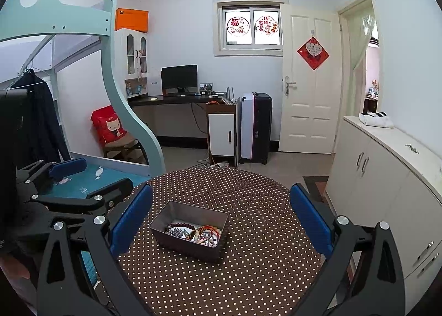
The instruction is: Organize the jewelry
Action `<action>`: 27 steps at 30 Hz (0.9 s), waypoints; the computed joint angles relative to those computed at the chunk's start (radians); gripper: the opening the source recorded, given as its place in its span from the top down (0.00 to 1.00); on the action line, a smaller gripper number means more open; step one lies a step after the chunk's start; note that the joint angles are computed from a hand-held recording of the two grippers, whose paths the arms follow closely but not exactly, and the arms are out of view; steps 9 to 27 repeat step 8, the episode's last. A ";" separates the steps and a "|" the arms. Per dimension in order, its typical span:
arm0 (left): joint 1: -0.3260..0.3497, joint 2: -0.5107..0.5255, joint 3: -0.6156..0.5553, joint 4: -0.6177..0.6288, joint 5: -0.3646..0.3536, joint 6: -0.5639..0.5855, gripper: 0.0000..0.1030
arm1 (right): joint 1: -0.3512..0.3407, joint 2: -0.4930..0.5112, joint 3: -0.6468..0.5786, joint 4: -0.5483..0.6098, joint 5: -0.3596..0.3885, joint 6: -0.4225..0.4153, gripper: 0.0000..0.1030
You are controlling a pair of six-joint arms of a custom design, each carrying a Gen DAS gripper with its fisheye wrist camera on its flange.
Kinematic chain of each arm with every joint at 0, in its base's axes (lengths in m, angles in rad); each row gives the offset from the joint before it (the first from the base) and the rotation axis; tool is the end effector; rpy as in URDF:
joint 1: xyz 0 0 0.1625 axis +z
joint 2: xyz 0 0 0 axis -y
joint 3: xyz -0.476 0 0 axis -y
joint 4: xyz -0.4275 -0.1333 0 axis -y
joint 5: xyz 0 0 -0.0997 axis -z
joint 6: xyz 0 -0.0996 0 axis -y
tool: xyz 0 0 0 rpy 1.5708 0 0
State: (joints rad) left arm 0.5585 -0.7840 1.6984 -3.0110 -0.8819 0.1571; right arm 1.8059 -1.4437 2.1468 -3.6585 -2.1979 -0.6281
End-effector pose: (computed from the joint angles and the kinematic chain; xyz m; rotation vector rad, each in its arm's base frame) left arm -0.5088 -0.5497 0.1435 1.2009 2.2598 -1.0028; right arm 0.1856 -0.4534 0.4413 0.3300 -1.9348 1.4215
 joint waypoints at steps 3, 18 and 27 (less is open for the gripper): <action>0.001 0.000 0.001 0.004 0.004 -0.005 0.10 | 0.001 0.003 -0.003 -0.001 -0.005 -0.003 0.07; -0.001 0.003 -0.003 0.013 0.012 -0.010 0.10 | 0.000 0.004 -0.004 0.010 -0.009 0.006 0.07; -0.001 0.003 -0.003 0.013 0.012 -0.010 0.10 | 0.000 0.004 -0.004 0.010 -0.009 0.006 0.07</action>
